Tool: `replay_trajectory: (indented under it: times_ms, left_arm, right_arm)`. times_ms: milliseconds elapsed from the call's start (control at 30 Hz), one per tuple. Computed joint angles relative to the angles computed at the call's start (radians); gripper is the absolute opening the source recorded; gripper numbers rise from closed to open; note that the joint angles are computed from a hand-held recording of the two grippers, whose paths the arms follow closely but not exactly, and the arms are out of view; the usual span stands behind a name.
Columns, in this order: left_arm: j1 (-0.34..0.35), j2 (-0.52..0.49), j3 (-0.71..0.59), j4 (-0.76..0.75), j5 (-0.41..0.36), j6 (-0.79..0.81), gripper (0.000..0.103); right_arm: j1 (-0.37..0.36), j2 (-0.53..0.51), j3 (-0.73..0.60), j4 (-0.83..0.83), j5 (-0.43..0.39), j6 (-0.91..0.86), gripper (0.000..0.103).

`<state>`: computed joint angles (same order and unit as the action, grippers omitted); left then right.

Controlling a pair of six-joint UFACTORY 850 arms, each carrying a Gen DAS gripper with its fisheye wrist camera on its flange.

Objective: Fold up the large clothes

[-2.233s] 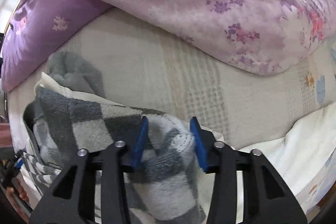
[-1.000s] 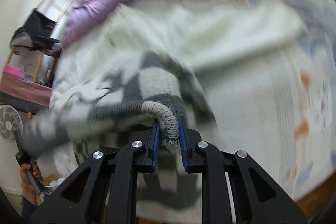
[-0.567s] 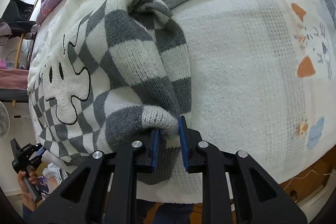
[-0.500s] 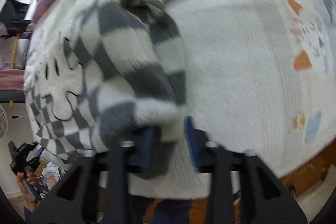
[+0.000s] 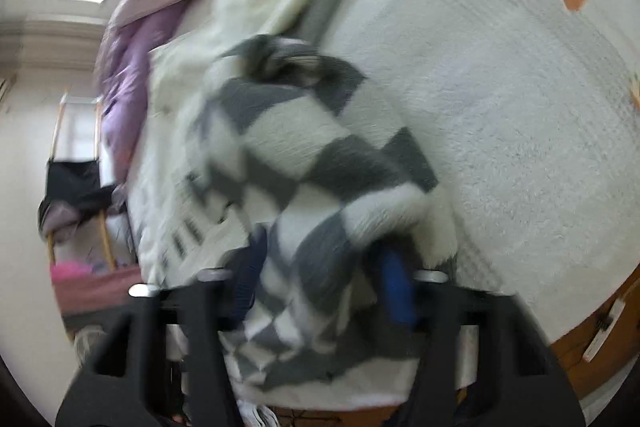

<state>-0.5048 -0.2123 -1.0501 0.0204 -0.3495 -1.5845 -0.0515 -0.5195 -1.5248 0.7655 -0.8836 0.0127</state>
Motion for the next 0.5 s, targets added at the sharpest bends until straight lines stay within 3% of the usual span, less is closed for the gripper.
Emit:
replay_trajectory:
  times_ms: [67, 233, 367, 433, 500]
  left_arm:
    - [0.006, -0.024, -0.033, -0.038, -0.065, 0.105, 0.013]
    - [-0.014, 0.039, 0.019, -0.025, -0.053, 0.137, 0.012]
    - [-0.012, 0.033, 0.059, -0.115, -0.009, 0.199, 0.014]
    - [-0.015, 0.019, 0.06, -0.089, -0.007, 0.161, 0.022]
    - [-0.01, 0.023, 0.073, -0.12, 0.019, 0.154, 0.047]
  right_arm:
    - [0.008, 0.009, 0.008, -0.059, 0.01, 0.034, 0.011]
    - [0.01, 0.089, 0.074, -0.177, 0.025, 0.044, 0.011]
    - [0.05, 0.062, 0.074, -0.352, 0.051, 0.118, 0.015]
    - [0.063, 0.038, 0.053, -0.394, 0.037, 0.183, 0.023]
    - [0.074, 0.049, 0.043, -0.427, 0.039, 0.217, 0.025]
